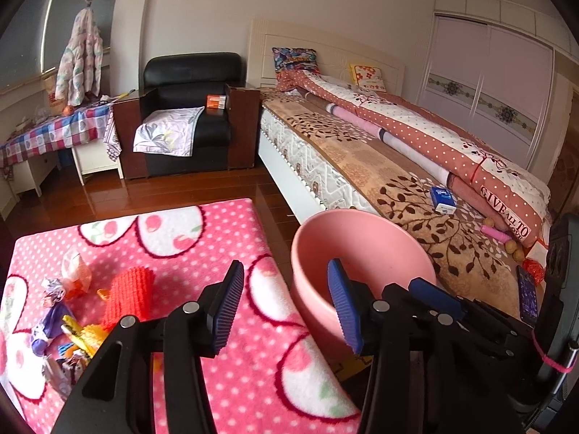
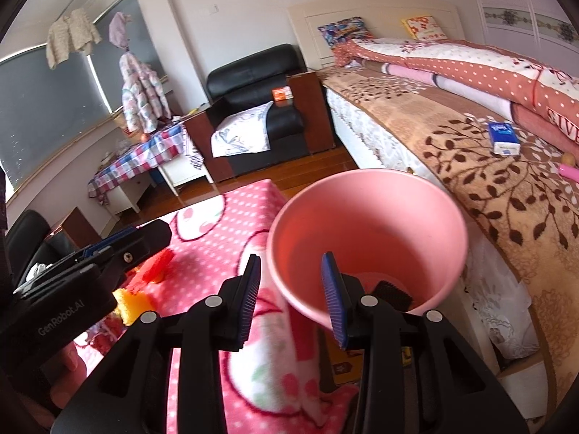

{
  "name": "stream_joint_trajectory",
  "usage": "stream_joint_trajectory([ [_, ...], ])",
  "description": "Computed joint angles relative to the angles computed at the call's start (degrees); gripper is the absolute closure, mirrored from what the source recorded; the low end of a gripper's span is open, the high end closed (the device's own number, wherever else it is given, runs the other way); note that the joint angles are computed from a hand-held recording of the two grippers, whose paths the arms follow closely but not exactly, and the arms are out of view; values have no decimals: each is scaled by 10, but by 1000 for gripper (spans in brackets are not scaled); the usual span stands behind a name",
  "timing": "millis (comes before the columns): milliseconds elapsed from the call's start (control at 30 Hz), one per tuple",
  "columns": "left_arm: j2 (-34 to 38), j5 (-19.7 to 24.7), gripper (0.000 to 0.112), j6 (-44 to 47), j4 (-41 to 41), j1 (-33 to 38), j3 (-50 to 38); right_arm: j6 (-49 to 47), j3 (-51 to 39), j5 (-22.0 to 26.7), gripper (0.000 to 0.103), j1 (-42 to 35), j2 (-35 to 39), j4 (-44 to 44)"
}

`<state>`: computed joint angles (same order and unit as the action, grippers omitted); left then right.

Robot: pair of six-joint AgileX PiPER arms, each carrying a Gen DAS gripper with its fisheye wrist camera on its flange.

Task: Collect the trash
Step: 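Move both open grippers back from the bucket to the table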

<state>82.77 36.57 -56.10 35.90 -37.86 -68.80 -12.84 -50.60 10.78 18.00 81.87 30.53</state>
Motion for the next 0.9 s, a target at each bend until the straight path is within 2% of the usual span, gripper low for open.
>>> stream_joint_trajectory([
  [133, -44, 7, 63, -15, 10, 7, 43, 1, 3, 0, 66, 28, -5, 4],
  [233, -76, 17, 62, -29, 21, 12, 73, 27, 0, 0, 59, 51, -4, -24],
  [567, -193, 46, 62, -40, 20, 51, 173, 87, -4, -15, 58, 137, 11, -89],
  [900, -292, 69, 62, -4, -15, 121, 249, -59, -16, -15, 58, 184, 44, 47],
])
